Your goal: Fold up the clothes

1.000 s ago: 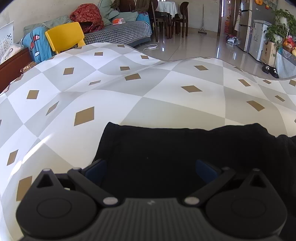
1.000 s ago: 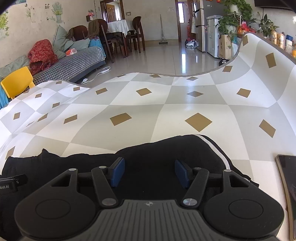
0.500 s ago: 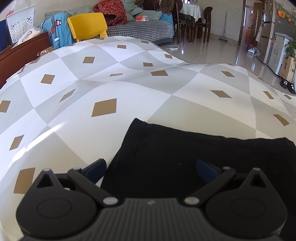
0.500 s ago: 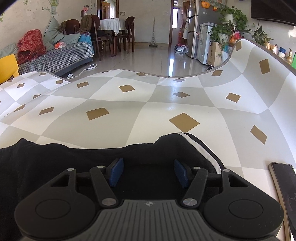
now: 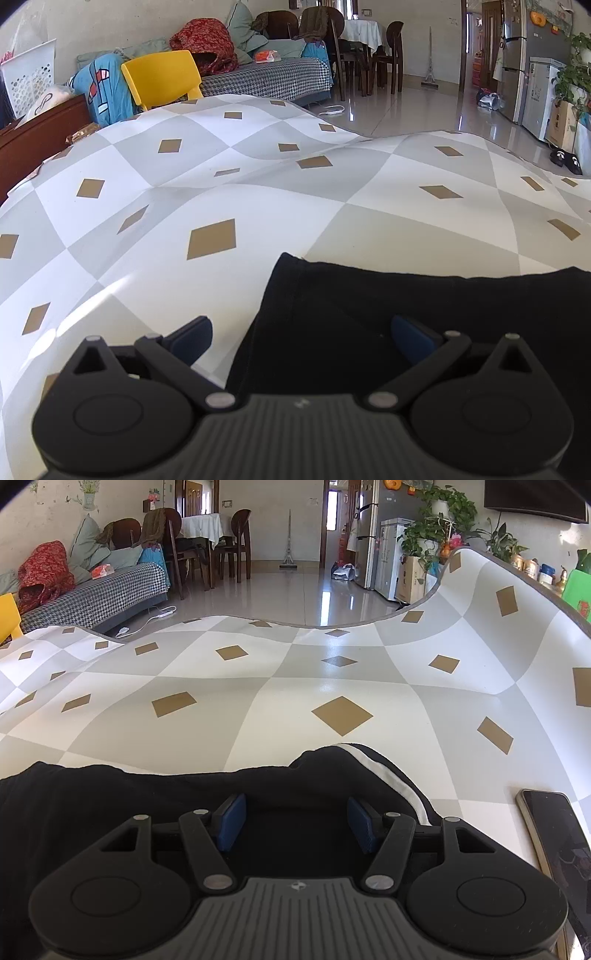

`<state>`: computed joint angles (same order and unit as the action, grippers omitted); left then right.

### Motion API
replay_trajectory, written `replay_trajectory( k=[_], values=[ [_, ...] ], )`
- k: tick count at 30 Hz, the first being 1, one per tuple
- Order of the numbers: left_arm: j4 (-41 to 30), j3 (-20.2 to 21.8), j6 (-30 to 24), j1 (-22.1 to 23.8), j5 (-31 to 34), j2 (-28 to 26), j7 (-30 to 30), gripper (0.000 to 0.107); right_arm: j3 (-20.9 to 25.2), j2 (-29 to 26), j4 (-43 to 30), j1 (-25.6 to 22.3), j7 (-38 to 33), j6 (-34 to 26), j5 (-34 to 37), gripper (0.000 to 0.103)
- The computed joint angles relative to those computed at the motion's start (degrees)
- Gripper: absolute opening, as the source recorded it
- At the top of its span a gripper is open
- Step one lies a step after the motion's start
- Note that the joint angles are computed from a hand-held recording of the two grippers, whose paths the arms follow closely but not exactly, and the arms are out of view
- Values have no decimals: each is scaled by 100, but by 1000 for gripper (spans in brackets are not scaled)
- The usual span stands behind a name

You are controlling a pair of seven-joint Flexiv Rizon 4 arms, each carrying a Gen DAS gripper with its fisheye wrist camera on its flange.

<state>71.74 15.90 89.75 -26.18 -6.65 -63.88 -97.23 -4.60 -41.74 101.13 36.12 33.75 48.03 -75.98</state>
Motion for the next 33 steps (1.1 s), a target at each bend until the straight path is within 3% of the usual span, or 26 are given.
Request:
replay_trajectory(
  k=[5,10,13,22,27,33],
  values=[
    [-48,-86,27,124,1,-29,70,103,48,137,197,-50,110,176,-164,57],
    [-123,507,-300,-249,-5,-39,-261,103,175,319,351,-13,1,5,-72,54],
    [93,25,-433,-38,138,231,-165,103,241,423,444,14,104,-95,-39,54],
    [1143,-822,-92,280,399,957,374,103,492,715,712,87,481,-236,245,54],
    [1676,-1113,143,419,299,1234,625,103,609,793,788,178,584,-375,447,54],
    [2127,-1146,329,354,213,1438,931,103,680,855,884,269,887,-371,698,54]
  ],
)
